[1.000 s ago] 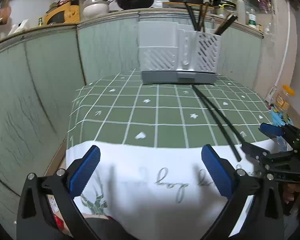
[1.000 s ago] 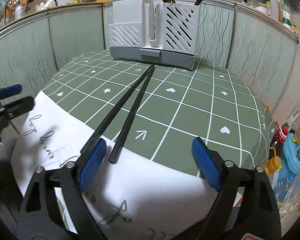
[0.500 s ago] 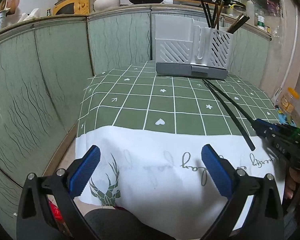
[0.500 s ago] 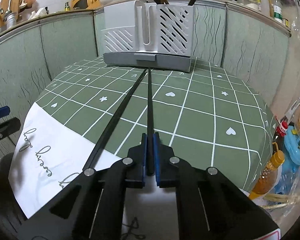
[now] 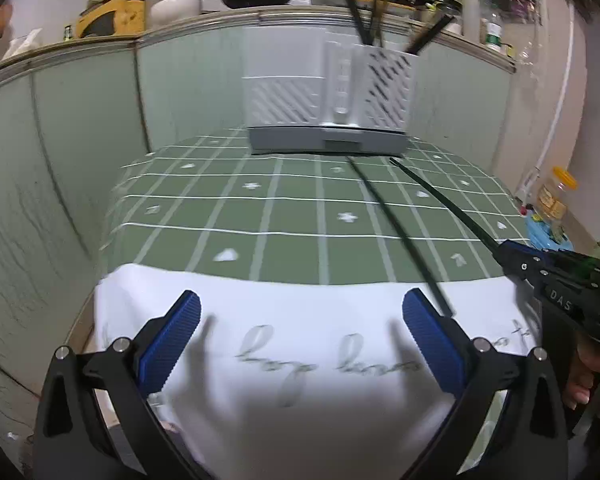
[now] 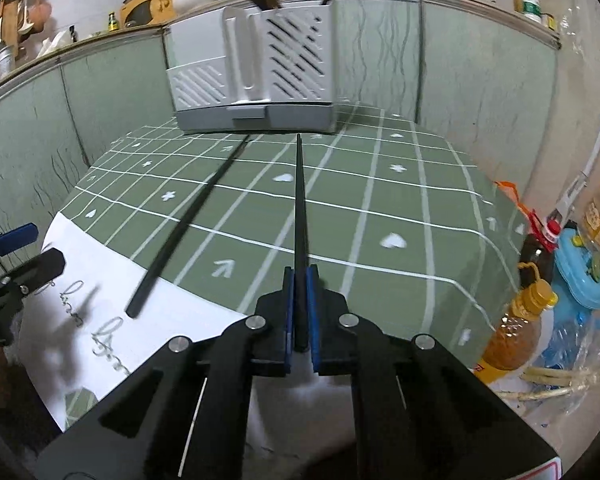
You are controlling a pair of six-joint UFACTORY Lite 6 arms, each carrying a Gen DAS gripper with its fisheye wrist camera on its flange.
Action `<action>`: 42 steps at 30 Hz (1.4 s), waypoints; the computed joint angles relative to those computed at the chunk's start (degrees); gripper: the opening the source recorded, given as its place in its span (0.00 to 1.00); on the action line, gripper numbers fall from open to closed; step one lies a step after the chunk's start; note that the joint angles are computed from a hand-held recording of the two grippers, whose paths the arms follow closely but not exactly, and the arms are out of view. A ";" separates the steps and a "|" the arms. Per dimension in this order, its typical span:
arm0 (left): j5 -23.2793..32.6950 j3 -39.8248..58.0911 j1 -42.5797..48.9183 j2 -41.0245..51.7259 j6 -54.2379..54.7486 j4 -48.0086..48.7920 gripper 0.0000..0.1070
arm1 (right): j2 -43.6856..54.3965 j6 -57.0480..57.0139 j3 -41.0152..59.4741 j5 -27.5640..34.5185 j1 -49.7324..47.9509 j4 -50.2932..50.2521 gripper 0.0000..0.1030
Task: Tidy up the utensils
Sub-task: 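Close the right gripper on a black chopstick while the left gripper grasps the other black chopstick, then lift and carry both black chopsticks toward the white holder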
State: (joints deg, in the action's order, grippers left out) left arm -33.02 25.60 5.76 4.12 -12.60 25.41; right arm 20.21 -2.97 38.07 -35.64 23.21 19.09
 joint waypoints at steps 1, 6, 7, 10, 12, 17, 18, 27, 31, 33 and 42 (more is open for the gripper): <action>0.13 0.19 -2.29 0.47 1.51 -2.71 0.93 | -0.86 0.78 -1.14 -0.29 -0.87 -0.83 0.06; 0.21 1.78 -10.66 2.91 6.96 -12.81 0.92 | -4.53 3.28 -5.09 -0.82 -4.70 -4.47 0.06; 0.29 2.09 -11.61 3.34 7.54 -13.89 0.91 | -5.36 3.38 -5.87 -0.96 -5.38 -4.85 0.06; 2.16 5.34 -15.36 6.58 8.16 -16.40 0.70 | -7.09 4.90 -7.50 -1.06 -7.43 -7.35 0.06; 3.18 7.18 -16.47 8.47 7.15 -16.52 0.58 | -8.03 6.42 -8.39 -0.90 -8.83 -10.00 0.06; 3.23 9.03 -21.00 10.27 16.01 -28.89 0.43 | -9.42 7.57 -9.95 -1.16 -10.26 -11.84 0.06; 3.15 9.28 -21.57 10.50 18.20 -31.46 0.41 | -9.59 7.88 -10.17 -1.19 -10.54 -12.27 0.06; 1.05 8.63 -20.72 10.48 25.01 -38.57 0.07 | -9.68 8.35 -10.45 -0.80 -9.73 -12.72 0.06; 2.79 8.23 -18.10 9.26 19.27 -32.15 0.07 | -9.33 8.46 -10.27 -0.57 -8.27 -12.40 0.06; 3.41 7.21 -16.60 7.96 17.01 -29.23 0.07 | -9.23 7.95 -10.18 -0.56 -7.27 -11.74 0.06; 7.52 4.79 -9.62 1.27 4.80 -12.93 0.07 | -10.33 7.88 -7.24 4.13 -4.03 -11.63 0.06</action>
State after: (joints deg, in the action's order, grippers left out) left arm -25.50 30.38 -3.87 5.39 -7.80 12.48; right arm 9.88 4.92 30.82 -31.52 19.17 7.46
